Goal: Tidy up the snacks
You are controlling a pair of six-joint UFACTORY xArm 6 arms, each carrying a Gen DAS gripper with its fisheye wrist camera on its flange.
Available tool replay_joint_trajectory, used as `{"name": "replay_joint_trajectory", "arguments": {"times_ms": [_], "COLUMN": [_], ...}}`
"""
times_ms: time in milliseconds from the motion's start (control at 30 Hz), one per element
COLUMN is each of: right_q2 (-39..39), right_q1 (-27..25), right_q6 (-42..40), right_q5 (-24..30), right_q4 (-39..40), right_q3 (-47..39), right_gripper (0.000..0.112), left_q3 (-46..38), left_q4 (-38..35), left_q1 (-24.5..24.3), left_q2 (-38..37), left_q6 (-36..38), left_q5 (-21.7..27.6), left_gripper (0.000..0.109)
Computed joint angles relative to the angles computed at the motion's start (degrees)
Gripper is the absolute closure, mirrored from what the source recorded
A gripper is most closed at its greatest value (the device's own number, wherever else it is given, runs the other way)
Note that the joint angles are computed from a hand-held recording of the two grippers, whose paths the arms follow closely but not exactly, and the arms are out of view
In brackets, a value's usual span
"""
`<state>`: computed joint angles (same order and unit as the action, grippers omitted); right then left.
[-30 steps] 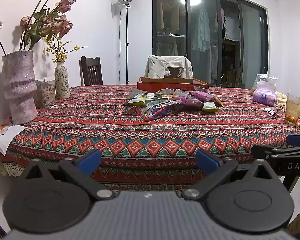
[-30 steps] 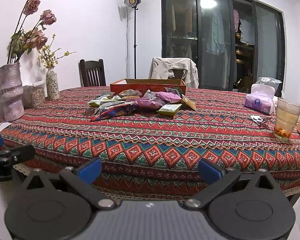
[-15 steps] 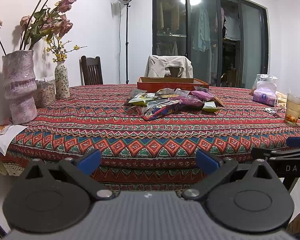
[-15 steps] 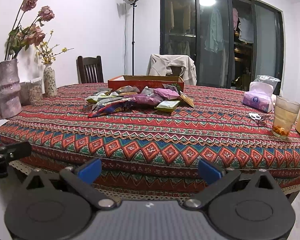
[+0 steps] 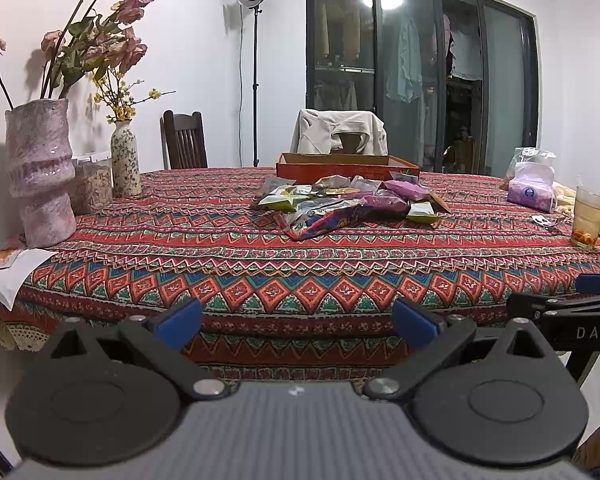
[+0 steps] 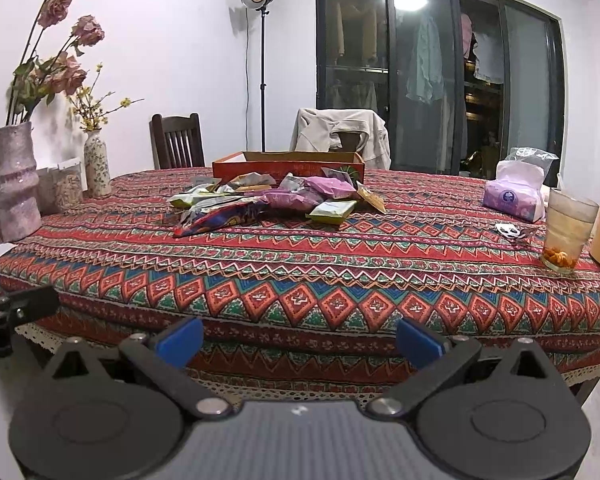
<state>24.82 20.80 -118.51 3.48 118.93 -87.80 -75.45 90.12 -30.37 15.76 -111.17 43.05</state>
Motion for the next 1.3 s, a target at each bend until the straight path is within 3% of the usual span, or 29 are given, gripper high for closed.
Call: {"name": "replay_joint_trajectory", "arguments": {"times_ms": [833,1067,1133,1300], "right_q2": [-0.3,1.5,3.6,12.1], "right_q1": [-0.3,-1.0,-1.0,-1.1], "right_q6": [-1.3,-2.1,0.0,17.6], "right_q5": [0.7,1.4,1.1,1.3], "right_q4": [0.9,1.4,-1.2,-19.5], "right_q3": [-0.2,-3.6,-6.7,-18.0], "right_gripper": [0.009,0.009,0.009,0.009], "left_q3": [-0.4,-4.0,-6.3,-17.0], "left_q4": [-0.8,1.4,2.3,-1.2], "left_q1": [0.4,3.7,5.4,9.5], "left_q2": [0.1,1.9,3.1,10.5], "left_q6": [1.1,3.4,4.1,10.0], "left_q5": [-0.7,-4.9,-6.1,-6.9], "left_gripper": [0.006,0.006,0.006,0.006]}}
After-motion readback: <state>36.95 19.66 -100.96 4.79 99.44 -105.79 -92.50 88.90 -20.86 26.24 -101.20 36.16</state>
